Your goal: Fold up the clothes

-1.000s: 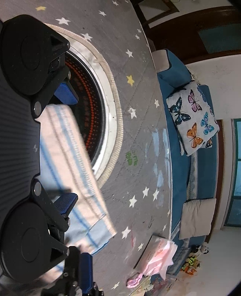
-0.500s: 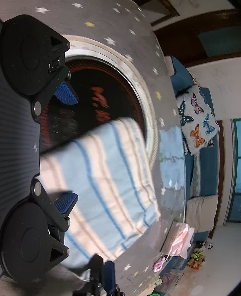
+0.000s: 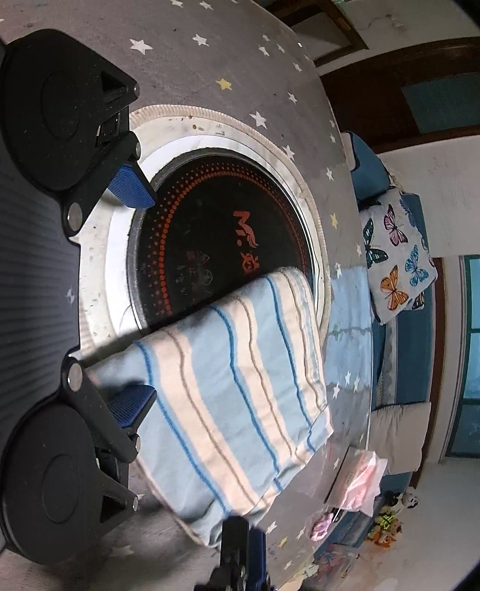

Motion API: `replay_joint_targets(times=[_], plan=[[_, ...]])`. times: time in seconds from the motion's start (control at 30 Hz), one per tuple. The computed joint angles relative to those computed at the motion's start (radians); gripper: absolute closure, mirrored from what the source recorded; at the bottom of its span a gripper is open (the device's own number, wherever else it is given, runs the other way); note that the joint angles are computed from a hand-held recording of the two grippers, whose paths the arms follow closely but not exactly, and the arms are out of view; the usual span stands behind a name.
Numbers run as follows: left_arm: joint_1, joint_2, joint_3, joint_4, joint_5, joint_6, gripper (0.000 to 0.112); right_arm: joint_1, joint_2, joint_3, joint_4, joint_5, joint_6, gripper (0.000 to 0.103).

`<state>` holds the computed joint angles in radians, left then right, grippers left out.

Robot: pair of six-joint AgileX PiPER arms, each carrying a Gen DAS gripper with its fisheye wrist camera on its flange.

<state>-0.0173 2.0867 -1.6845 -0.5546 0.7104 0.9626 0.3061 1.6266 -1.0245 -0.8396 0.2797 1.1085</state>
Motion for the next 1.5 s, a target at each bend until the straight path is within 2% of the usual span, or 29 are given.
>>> replay_joint_targets(times=[0.23, 0.37, 0.53, 0.67, 0.73, 0.83, 0.9, 1.1, 1.37, 1.5], plan=[[0.014, -0.007, 0.017, 0.014, 0.0, 0.001, 0.009, -0.004, 0.033, 0.007, 0.005, 0.022, -0.004, 0.065], [0.012, -0.012, 0.015, 0.016, 0.002, 0.001, 0.009, 0.002, -0.006, 0.032, -0.067, 0.032, 0.083, 0.065], [0.013, -0.007, 0.017, 0.024, 0.003, -0.007, 0.009, 0.011, -0.024, 0.044, -0.132, -0.027, 0.152, 0.064], [0.021, -0.006, 0.011, 0.016, 0.015, 0.0, 0.009, -0.002, 0.024, 0.04, -0.035, -0.042, 0.058, 0.063], [0.025, -0.004, -0.002, 0.019, 0.026, -0.006, 0.009, -0.019, 0.018, 0.056, -0.01, -0.07, 0.044, 0.063], [0.032, 0.01, -0.047, 0.002, 0.059, -0.032, 0.009, -0.04, -0.01, 0.059, 0.121, -0.096, -0.055, 0.059], [0.03, 0.022, -0.075, -0.002, 0.069, -0.058, 0.009, -0.044, -0.014, 0.05, 0.082, -0.093, -0.016, 0.055], [0.008, 0.074, -0.175, 0.008, 0.102, -0.137, 0.012, -0.082, 0.031, -0.004, 0.11, -0.075, -0.016, 0.055], [-0.035, 0.195, -0.382, 0.032, 0.204, -0.248, 0.027, -0.162, 0.135, -0.1, 0.372, -0.091, -0.217, 0.054], [-0.048, 0.235, -0.442, 0.044, 0.23, -0.278, 0.032, -0.203, 0.187, -0.135, 0.621, -0.122, -0.415, 0.054]])
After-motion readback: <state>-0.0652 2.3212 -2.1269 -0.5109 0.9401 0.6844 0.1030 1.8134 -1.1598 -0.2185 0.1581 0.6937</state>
